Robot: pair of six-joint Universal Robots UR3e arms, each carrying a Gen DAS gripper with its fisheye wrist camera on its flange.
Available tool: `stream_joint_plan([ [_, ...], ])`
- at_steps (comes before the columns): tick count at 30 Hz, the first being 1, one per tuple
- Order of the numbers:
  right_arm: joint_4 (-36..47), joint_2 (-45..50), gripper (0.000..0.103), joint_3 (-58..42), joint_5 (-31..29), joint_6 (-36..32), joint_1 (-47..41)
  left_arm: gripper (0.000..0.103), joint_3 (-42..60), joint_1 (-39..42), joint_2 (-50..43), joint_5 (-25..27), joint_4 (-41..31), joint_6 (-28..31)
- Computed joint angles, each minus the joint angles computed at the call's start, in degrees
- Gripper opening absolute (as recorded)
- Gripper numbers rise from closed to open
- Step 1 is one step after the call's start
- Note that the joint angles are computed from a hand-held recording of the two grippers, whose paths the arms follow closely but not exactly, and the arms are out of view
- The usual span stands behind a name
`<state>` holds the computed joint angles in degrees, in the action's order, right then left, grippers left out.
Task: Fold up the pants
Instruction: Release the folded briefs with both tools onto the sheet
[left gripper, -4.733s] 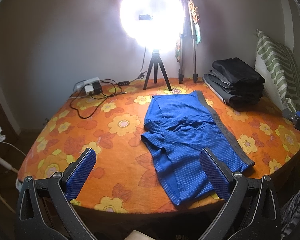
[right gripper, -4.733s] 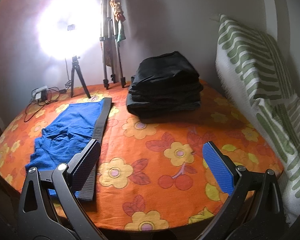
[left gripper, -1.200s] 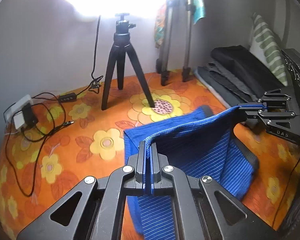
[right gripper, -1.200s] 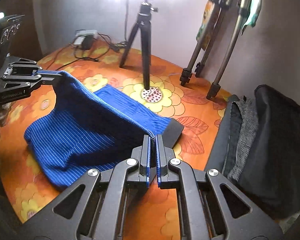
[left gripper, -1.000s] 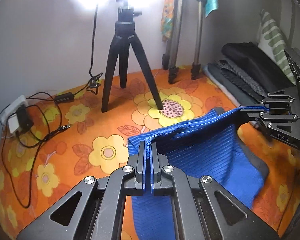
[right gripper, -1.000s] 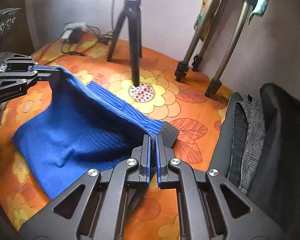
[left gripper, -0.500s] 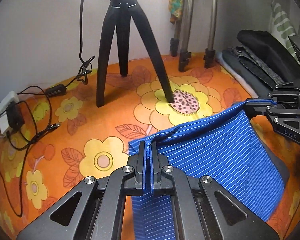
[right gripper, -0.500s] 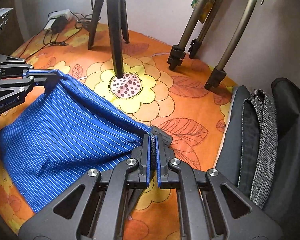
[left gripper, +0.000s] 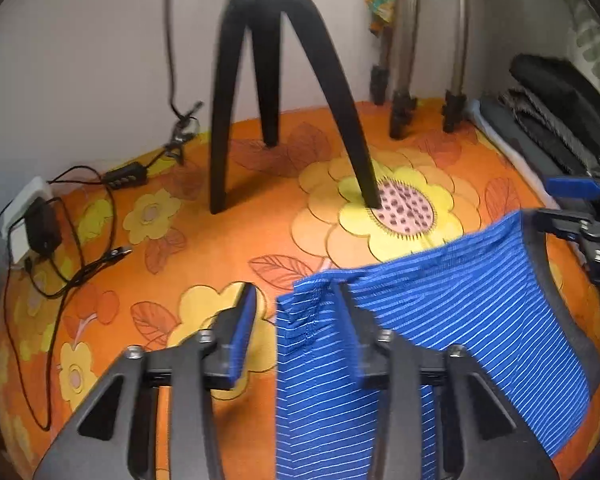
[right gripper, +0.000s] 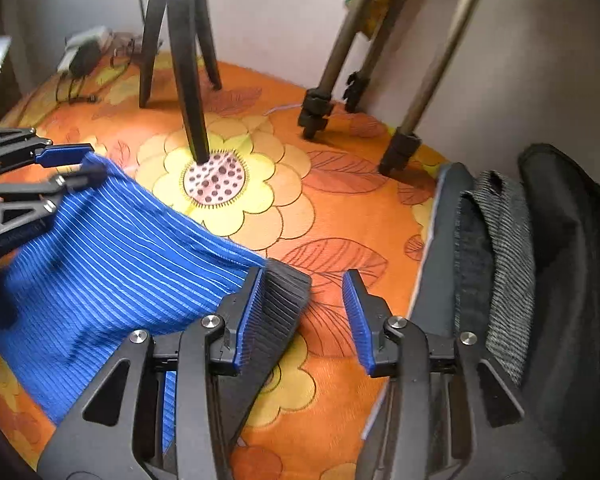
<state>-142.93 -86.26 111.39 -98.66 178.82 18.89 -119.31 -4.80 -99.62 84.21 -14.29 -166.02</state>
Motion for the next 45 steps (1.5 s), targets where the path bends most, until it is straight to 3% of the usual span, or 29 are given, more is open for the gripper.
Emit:
stream_joint_plan([
  [8, 11.3, -23.6, 0.042, 11.4, 9.6, 5.6, -4.6, 0.04, -7.4, 2.3, 14.4, -1.9, -3.3, 3.5],
  [13, 17.4, -33.8, 0.043, 17.7, 11.4, 11.9, -1.7, 0.04, -15.2, 3.8, 32.0, -7.1, -13.5, 8.6],
  [17, 21.2, -43.2, 0.043, 24.5, 16.7, 18.1, -5.2, 0.04, -21.2, 1.1, 42.1, -5.6, -19.1, 11.7],
  [20, 26.9, -50.4, 0.043, 28.0, 22.6, 19.9, -10.4, 0.04, -25.2, 0.1, 44.6, -4.1, -19.3, 12.2],
  [24, 23.9, -51.1, 0.043, 29.7, 22.9, 25.2, -8.3, 0.04, -27.8, 1.6, 45.1, -4.5, -19.8, 11.6],
  [29, 24.2, -54.6, 0.049, 33.2, 28.3, 27.9, -12.4, 0.04, -28.4, 0.5, 42.6, -3.0, -17.5, 10.4],
  [33, 23.1, -54.8, 0.049, 35.0, 31.1, 28.2, -14.9, 0.04, -29.3, -2.0, 39.5, -0.9, -12.9, 9.6],
  [38, 19.2, -53.8, 0.049, 37.3, 34.0, 28.8, -16.4, 0.04, -28.8, -2.1, 39.0, -0.7, -13.2, 9.6],
  [40, 14.9, -50.1, 0.036, 36.9, 31.9, 30.7, -13.7, 0.04, -28.2, -2.0, 39.4, -0.6, -14.2, 9.5],
  [45, 9.4, -44.0, 0.03, 34.9, 25.6, 33.9, -7.1, 0.04, -23.9, -4.7, 35.5, -0.1, -11.6, 4.8],
])
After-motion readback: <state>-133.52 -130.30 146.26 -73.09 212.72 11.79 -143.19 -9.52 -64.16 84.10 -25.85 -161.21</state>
